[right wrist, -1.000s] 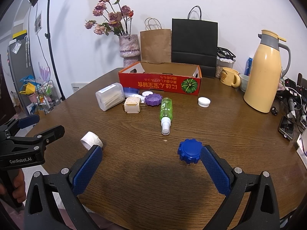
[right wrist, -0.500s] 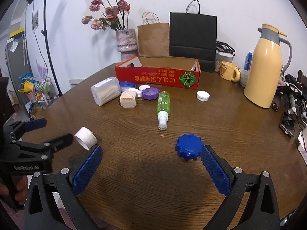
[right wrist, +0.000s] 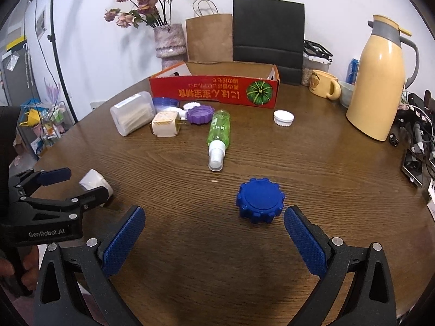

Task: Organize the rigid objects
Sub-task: 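Grasp the white tape roll with the left gripper while the right gripper grasps the blue gear cap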

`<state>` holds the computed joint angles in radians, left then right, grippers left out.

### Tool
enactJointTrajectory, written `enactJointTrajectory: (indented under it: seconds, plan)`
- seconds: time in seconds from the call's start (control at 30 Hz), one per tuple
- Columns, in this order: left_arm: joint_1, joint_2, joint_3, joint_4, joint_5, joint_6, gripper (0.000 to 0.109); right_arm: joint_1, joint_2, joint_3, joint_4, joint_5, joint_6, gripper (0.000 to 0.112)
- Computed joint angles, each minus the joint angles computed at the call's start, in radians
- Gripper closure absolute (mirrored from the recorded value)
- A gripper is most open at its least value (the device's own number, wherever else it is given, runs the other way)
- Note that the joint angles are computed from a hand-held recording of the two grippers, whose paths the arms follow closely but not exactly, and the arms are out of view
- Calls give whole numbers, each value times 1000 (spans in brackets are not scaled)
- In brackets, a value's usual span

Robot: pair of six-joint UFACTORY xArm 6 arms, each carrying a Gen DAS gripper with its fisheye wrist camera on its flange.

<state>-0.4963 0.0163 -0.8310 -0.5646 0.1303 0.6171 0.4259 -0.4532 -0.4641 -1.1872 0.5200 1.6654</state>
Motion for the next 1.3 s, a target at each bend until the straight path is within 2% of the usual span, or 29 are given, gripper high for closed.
enactJointTrajectory:
  seconds: [0.17, 0.3, 0.83, 1.2, 1.3]
  plan:
    - [0, 20, -18, 18, 16, -22, 40, -31, 14, 2, 0, -31, -16, 9]
    - [-1, 38, -37, -2, 35, -5, 68, -46, 29, -4, -1, -47, -24, 9]
    - [-3, 59, -77, -25, 17, 12, 68, -124, 62, -5, 19, -61, -103, 9]
    - [6, 91, -113, 29, 8, -52, 68, -218, 99, -10, 56, -144, -213, 9]
    - [8, 98, -122, 35, 8, -60, 68, -230, 112, -14, 72, -168, -241, 21]
